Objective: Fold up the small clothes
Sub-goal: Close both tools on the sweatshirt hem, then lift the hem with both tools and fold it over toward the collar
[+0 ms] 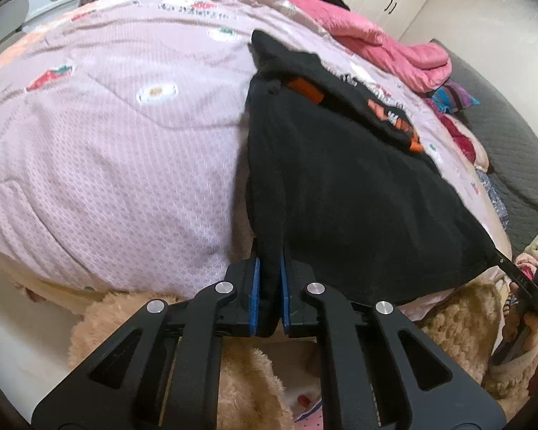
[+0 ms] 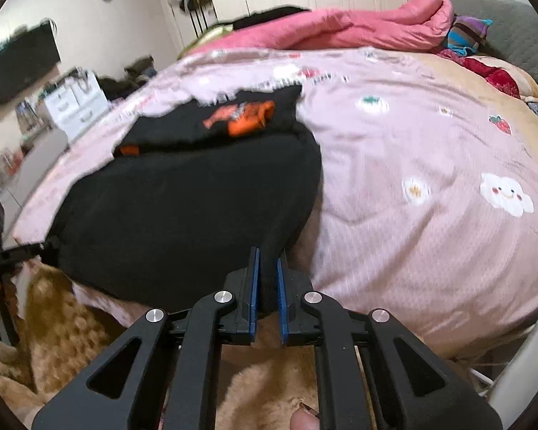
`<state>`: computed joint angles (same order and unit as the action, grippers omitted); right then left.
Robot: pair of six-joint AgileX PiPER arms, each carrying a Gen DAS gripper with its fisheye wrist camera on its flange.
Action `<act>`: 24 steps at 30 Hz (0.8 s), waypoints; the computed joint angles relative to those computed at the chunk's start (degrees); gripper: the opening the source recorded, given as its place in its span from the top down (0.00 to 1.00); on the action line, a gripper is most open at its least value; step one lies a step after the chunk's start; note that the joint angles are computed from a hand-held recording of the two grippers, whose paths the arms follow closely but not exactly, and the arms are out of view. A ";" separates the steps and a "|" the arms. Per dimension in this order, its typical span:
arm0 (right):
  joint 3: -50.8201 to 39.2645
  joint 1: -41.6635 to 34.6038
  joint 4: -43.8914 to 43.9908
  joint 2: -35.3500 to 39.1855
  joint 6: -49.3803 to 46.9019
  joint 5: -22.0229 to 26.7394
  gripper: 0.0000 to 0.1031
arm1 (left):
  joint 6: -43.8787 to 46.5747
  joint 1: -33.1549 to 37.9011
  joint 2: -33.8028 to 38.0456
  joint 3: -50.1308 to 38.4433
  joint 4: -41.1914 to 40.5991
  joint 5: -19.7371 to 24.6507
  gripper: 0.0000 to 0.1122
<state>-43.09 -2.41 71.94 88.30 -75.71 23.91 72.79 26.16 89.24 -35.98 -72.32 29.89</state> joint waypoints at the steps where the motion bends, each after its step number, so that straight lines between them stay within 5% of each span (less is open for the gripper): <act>1: -0.20 -0.72 1.89 -0.31 -1.52 0.82 0.92 | 0.02 0.40 -0.81 0.00 0.07 0.52 0.97; 12: -3.06 -5.94 18.16 -0.67 -12.30 7.13 0.92 | -0.14 3.36 -3.18 -4.20 -0.65 6.04 0.98; 24: -10.66 -5.74 19.58 2.76 -9.28 6.36 0.92 | -3.50 1.75 -3.49 -11.26 -1.50 5.29 0.98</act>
